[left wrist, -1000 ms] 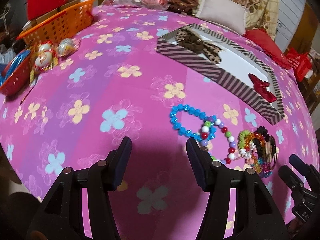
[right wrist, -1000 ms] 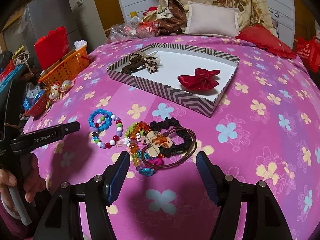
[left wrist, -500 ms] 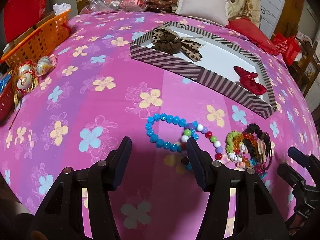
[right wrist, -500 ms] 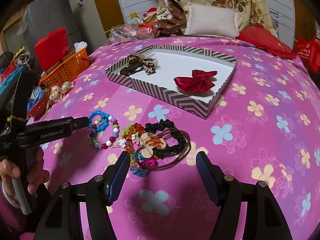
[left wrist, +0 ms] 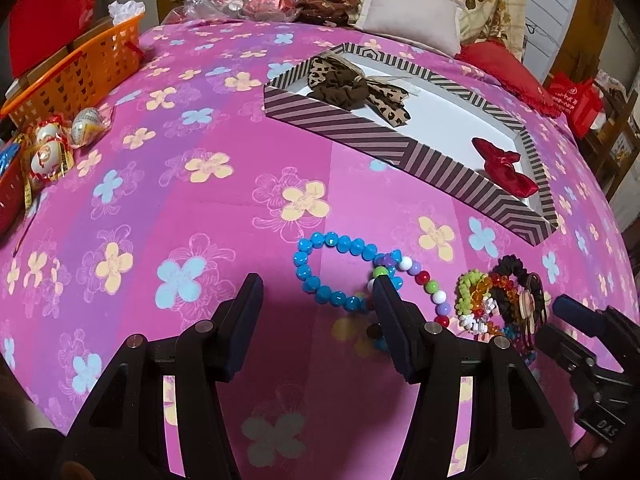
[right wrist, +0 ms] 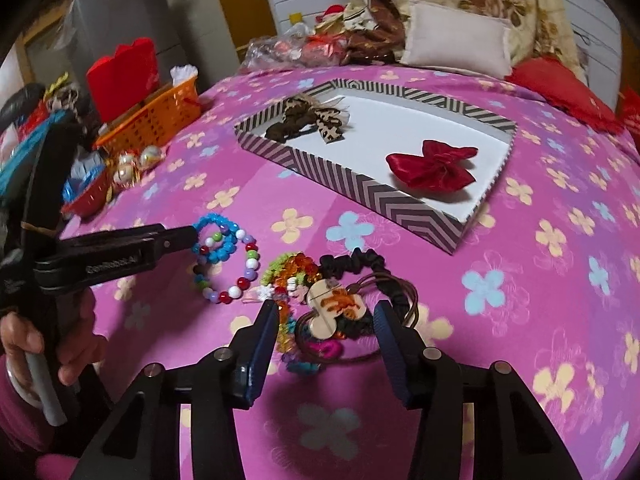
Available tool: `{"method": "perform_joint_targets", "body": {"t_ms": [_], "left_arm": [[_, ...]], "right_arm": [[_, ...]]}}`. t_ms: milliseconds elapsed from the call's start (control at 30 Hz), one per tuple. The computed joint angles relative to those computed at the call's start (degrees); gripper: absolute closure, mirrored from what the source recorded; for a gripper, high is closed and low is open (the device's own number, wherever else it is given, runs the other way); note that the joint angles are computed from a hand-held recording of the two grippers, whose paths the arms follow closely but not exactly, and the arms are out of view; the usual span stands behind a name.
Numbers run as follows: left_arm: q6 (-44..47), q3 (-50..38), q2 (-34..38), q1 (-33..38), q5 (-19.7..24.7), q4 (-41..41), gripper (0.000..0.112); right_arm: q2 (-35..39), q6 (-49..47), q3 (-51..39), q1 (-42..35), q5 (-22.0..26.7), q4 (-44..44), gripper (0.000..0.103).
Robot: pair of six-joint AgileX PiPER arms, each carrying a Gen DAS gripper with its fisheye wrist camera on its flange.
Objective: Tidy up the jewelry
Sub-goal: 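Lower the right gripper onto the brown hair tie with wooden charm and close, then close the left gripper on the multicolour beaded bracelet while the right gripper holds the hair tie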
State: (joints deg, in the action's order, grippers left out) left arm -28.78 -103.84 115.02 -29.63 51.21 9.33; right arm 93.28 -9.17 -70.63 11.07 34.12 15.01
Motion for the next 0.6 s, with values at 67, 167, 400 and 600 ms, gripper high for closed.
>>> {"method": "perform_joint_targets", "body": {"t_ms": [67,167,400,600], "left_arm": [[0.08,0.07,0.01,0.29,0.02,-0.40,0.056],[0.11,-0.04,0.12,0.63,-0.08,-0.83,0.056],[1.36,-0.60,0.70,0.41,-0.46,-1.23,0.056],[3.25,-1.85,1.56,-0.26,-0.15,-1.62,0.056]], "right_arm": [[1.33,-2.33,-1.07,-0.52,0.58,1.58,0.056],[3.55,-3.08,-2.32,-1.13,1.31,2.20,0.056],[2.40,-5.40,0.30,-1.69,-1.22,5.39,0.067],[-1.84,-5.94,2.18,-1.09,-2.91,5.65,0.067]]}}
